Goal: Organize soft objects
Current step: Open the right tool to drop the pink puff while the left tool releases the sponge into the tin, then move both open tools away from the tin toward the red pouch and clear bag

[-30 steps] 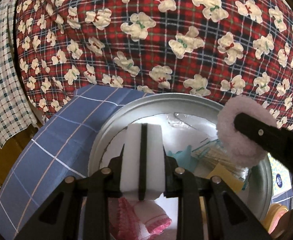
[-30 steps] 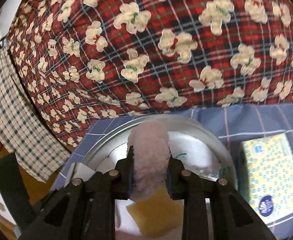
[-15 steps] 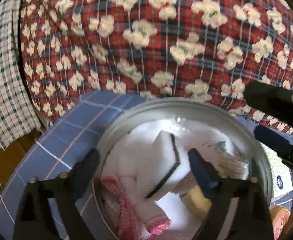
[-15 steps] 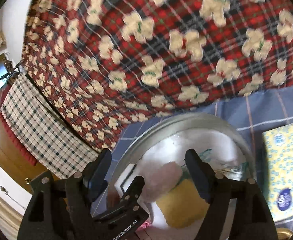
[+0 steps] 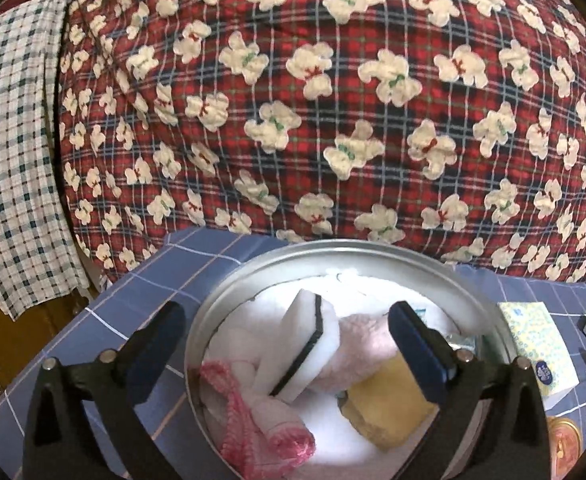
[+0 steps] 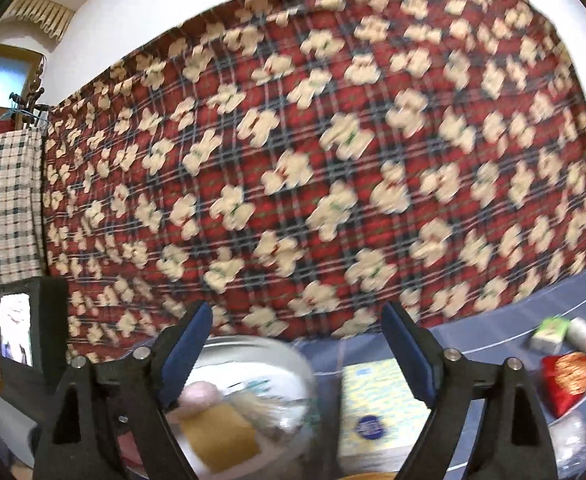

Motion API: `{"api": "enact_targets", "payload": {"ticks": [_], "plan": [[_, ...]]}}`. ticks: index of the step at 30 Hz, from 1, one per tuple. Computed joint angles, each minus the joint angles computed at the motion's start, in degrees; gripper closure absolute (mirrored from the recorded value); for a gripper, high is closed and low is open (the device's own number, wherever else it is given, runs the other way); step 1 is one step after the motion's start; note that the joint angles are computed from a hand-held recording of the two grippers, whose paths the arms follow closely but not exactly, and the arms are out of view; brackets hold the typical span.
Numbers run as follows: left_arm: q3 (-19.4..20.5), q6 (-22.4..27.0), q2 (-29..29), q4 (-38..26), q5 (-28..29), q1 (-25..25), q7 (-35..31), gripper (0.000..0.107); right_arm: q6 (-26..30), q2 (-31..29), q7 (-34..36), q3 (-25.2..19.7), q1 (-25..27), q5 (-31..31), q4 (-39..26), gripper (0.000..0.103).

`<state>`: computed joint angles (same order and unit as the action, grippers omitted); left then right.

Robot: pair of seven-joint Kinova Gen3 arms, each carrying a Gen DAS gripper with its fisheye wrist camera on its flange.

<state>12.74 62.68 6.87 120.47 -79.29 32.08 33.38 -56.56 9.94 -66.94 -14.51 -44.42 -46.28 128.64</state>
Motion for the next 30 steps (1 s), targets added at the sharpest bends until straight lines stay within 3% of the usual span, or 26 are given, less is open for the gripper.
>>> {"api": "enact_targets", "payload": {"ticks": [9, 23, 30], "plan": [[0.5, 1.5, 0.2, 0.7, -0.9, 1.2, 3.7, 0.005, -6.2, -1.4, 1.3, -1.2, -1.1, 1.9, 4.8, 0.012], [1.8, -0.7, 0.7, 2.1, -2.7, 3.1, 8.5, 0.005, -3.2, -5.2, 1.4, -0.6, 3.4, 1.6, 9.2, 0.012], [2.3, 7.2, 4.9, -0.4, -1.7, 8.0, 5.4, 0.005, -4.7, -5.5, 2.8, -0.3, 5.5, 2.5, 11.3, 0.012]]}}
